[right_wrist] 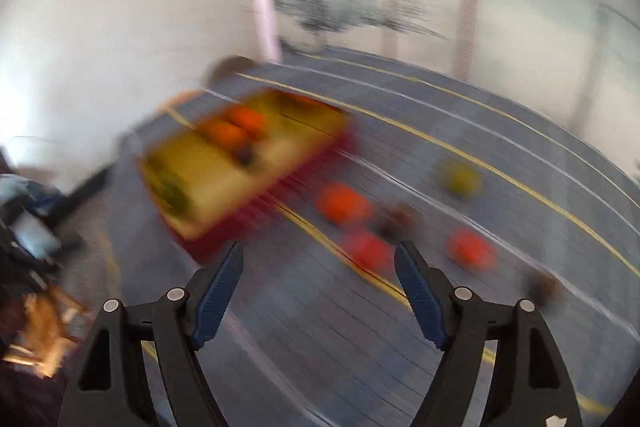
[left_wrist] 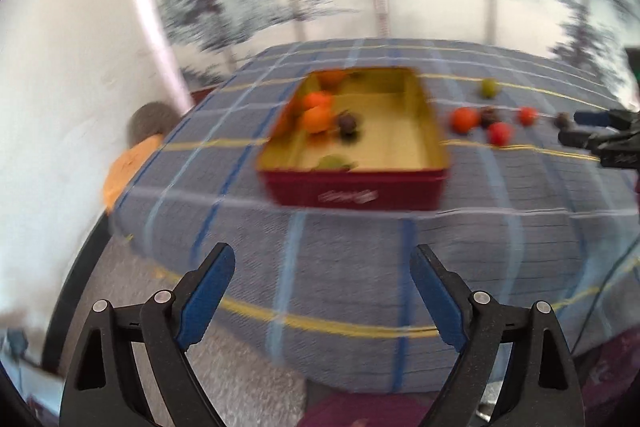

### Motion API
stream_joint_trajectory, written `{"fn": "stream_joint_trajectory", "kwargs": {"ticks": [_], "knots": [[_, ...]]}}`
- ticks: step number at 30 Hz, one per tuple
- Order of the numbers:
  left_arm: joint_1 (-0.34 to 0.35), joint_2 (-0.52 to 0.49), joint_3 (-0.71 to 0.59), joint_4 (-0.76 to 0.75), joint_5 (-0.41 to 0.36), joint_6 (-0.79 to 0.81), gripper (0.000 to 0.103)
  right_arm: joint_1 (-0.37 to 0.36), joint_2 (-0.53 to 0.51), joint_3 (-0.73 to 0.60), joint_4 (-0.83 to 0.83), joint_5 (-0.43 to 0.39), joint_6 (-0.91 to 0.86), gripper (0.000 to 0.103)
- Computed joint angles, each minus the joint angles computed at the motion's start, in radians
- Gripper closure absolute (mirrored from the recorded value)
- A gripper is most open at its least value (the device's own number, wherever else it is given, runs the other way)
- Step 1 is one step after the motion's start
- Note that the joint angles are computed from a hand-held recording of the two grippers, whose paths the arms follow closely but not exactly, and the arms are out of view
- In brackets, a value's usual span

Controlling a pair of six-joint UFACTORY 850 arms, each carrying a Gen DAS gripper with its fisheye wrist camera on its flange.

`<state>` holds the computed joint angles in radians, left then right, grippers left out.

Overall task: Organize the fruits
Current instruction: 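Grasp the red tomato with the left gripper while the right gripper reaches the water chestnut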

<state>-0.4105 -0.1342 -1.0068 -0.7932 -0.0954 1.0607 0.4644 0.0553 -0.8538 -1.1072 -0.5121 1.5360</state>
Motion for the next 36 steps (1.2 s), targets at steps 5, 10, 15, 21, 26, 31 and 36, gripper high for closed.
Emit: {"fn": "stream_joint_trajectory", "kwargs": {"ticks": [5, 10, 15, 21, 26, 31, 36], "knots": [[-0.058, -0.006, -0.048, -0.333, -0.153, 0.431, 0.014, -0.065, 0.178, 0.195, 0.067, -0.162, 0.033, 0.028], [-0.118, -0.122, -0.205, -0.221, -0.322, 0.294, 0.016, -0.153, 0.287, 0.310, 0.052, -0.119, 0.125, 0.028], [-0.191, -0.280, -0.392, -0.024, -0.299, 0.048, 0.024, -0.173, 0.335, 0.370, -0.005, -0.056, 0.198, 0.028], [-0.227, -0.456, -0.587, 0.243, -0.357, -0.310, 0.042, -0.172, 0.374, 0.401, -0.090, -0.010, 0.256, 0.027], [-0.246, -0.517, -0.637, 0.350, -0.353, -0.442, 0.042, -0.168, 0.402, 0.420, -0.157, 0.015, 0.325, 0.027], [-0.266, -0.536, -0.643, 0.400, -0.298, -0.475, 0.044, -0.161, 0.406, 0.425, -0.194, 0.026, 0.349, 0.027], [-0.281, -0.551, -0.652, 0.397, -0.280, -0.460, 0.072, -0.160, 0.405, 0.425, -0.206, 0.030, 0.362, 0.027]]}}
